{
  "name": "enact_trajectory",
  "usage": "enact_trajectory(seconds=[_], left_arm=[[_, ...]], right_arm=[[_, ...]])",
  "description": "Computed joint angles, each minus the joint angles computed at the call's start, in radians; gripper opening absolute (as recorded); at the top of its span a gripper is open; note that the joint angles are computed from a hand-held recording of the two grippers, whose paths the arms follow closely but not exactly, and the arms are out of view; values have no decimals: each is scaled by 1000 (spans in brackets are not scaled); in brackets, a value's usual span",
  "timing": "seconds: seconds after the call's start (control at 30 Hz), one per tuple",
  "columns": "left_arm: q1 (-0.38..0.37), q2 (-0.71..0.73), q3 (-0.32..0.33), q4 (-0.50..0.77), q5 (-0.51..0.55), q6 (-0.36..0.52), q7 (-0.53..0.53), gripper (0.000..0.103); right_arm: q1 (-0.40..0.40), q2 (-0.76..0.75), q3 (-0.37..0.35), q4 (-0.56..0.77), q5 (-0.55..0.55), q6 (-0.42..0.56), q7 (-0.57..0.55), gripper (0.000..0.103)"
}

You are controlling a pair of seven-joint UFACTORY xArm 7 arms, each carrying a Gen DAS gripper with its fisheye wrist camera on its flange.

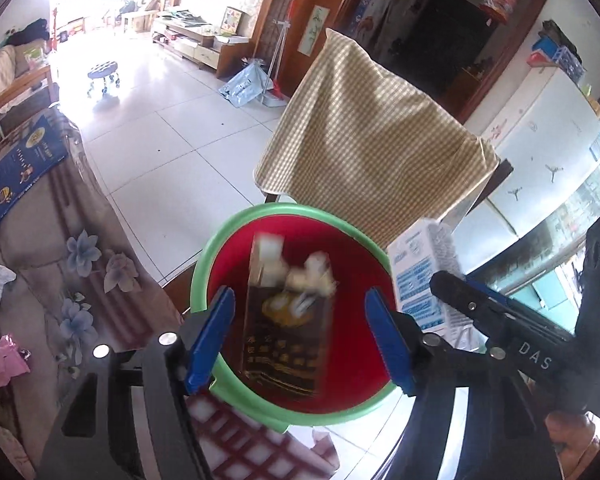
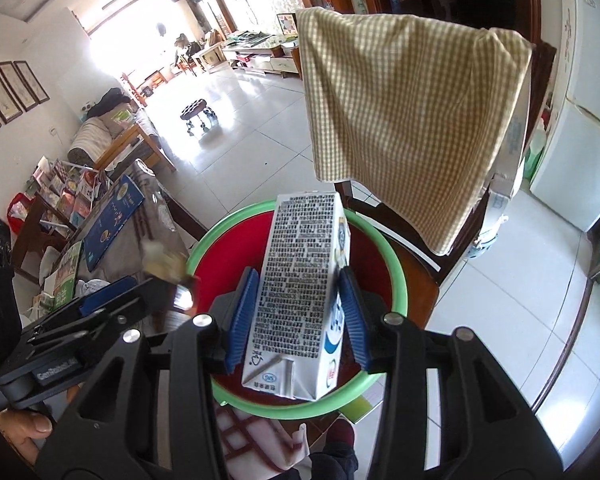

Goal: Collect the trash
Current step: 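Carry the cigarette pack and white carton to the red bucket while both grippers release them, then grasp the yellow juice box with the left gripper while the right gripper grasps the yellow paper package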

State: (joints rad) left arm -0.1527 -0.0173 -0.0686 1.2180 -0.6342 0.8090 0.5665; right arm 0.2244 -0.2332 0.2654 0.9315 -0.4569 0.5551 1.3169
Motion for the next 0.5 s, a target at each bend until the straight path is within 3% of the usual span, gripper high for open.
enact_trajectory(seconds=[0.07,0.5], left_arm=[[4,-1,4,1,4,6,-5,65],[86,-122,83,-145,75,-37,-66,66]], right_arm=[[-8,-10,0,-11,-8,-5,17,55],[40,97,1,94,-5,-56,-36,61]])
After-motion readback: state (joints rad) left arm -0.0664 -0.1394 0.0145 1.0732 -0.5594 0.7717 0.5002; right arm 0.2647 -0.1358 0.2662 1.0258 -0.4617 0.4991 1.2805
